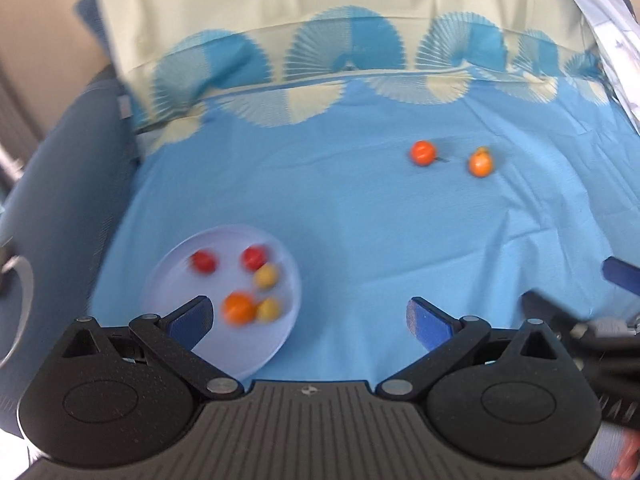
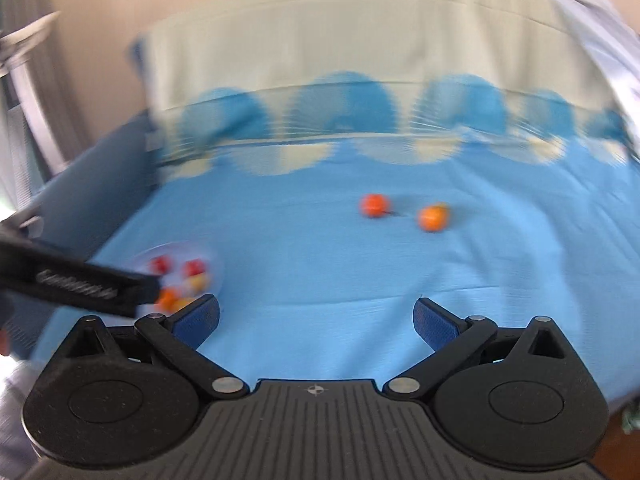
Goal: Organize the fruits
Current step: 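Grasp a mandarin with the left gripper while the right grasps another mandarin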
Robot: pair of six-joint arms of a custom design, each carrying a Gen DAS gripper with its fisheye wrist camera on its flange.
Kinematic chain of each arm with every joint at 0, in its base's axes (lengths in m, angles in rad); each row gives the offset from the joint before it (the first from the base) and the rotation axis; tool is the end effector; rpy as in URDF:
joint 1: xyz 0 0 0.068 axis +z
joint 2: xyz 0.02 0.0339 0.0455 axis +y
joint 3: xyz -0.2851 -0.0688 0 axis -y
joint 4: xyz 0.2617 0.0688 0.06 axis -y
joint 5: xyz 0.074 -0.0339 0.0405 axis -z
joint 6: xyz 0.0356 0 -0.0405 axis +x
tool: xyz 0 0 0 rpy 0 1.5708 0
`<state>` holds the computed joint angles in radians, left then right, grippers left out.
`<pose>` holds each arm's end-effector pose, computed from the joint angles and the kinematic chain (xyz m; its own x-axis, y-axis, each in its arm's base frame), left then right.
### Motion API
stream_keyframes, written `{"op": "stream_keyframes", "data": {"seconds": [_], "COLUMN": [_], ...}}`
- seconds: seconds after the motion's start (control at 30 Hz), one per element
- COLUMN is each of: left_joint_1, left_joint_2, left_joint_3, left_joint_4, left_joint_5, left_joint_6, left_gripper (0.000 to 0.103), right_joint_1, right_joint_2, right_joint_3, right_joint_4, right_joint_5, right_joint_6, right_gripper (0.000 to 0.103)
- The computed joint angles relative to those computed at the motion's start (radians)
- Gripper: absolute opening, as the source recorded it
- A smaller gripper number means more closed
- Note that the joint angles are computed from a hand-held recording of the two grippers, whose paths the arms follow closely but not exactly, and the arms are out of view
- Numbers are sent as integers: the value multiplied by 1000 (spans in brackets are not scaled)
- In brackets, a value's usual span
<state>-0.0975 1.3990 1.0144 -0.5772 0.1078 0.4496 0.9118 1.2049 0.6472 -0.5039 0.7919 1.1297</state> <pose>0.2971 -0.0329 0.2621 -0.6665 0.4993 -0.5535 0.4971 0.8510 0.1691 0.1548 0.1585 0.2057 -0.5384 0.3423 -0.7700 0.3370 0.9250 0.1755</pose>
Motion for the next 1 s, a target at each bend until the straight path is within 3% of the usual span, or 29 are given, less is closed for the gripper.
{"op": "stream_keyframes", "data": {"seconds": [0.1, 0.2, 0.3, 0.47, 0.6, 0.87, 0.9, 0.93, 0.97, 1.0], "left_joint_1": [-96, -171, -231, -298, -334, -361, -359, -358, -354, -350], "left_joint_2": [172, 366, 547, 833, 1013, 1252, 1299, 1324, 1324, 1294], "left_joint_3": [113, 268, 435, 740, 947, 1291, 1376, 1426, 1425, 1375], "left_joint_4": [36, 58, 65, 8, -50, -208, -270, -309, -312, -284], "left_joint_5": [-12, -17, -39, -33, -41, -100, -94, -87, -68, -50], "left_joint_6": [-78, -151, -188, -203, -212, -218, -213, -207, -196, -193], "left_gripper": [103, 103, 103, 103, 103, 103, 102, 97, 70, 51], "right_joint_1": [-186, -377, -555, -754, -849, -909, -911, -911, -911, -915], "right_joint_2": [-65, -50, 83, 423, 627, 830, 839, 845, 846, 842], "right_joint_3": [-90, -157, -185, -124, -12, 140, 145, 142, 134, 130], "right_joint_4": [75, 242, 471, 787, 882, 943, 952, 975, 1000, 1000], "right_joint_5": [-36, -90, -175, -302, -383, -423, -429, -440, -452, -487], "right_joint_6": [-84, -246, -420, -594, -650, -712, -721, -735, -746, -753], "right_gripper": [102, 102, 102, 102, 102, 102, 98, 77, 56, 38]}}
